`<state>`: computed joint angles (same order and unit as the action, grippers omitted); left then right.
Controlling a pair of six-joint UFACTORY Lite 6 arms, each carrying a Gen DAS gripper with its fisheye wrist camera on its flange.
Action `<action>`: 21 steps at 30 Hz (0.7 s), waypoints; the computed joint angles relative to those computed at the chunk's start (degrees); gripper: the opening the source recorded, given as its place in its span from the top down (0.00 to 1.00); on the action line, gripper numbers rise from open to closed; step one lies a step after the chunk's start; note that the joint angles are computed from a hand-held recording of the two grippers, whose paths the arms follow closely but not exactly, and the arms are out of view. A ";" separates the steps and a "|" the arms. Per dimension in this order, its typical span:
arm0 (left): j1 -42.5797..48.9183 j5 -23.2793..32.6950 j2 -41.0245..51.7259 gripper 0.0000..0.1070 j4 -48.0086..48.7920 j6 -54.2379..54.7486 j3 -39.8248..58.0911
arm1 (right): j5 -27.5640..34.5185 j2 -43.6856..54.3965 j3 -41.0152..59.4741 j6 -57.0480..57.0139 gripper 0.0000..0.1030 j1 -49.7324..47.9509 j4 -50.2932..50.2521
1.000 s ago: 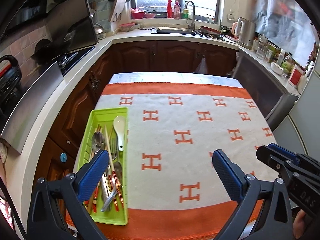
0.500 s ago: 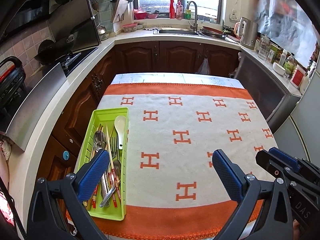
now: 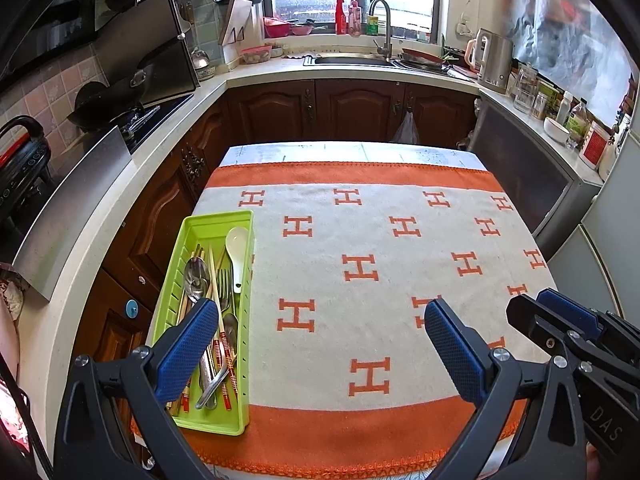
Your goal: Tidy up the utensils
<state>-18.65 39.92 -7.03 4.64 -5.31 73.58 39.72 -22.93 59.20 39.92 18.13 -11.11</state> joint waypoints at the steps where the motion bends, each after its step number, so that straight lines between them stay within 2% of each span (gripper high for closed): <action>1: 0.02 0.06 0.03 0.05 -0.04 -0.01 0.02 | 0.00 -0.05 -0.06 0.03 0.60 0.10 -0.05; 21: -0.07 0.48 -0.49 0.05 0.20 -0.25 -0.73 | 0.01 -0.19 -0.03 -0.57 0.60 -0.33 0.53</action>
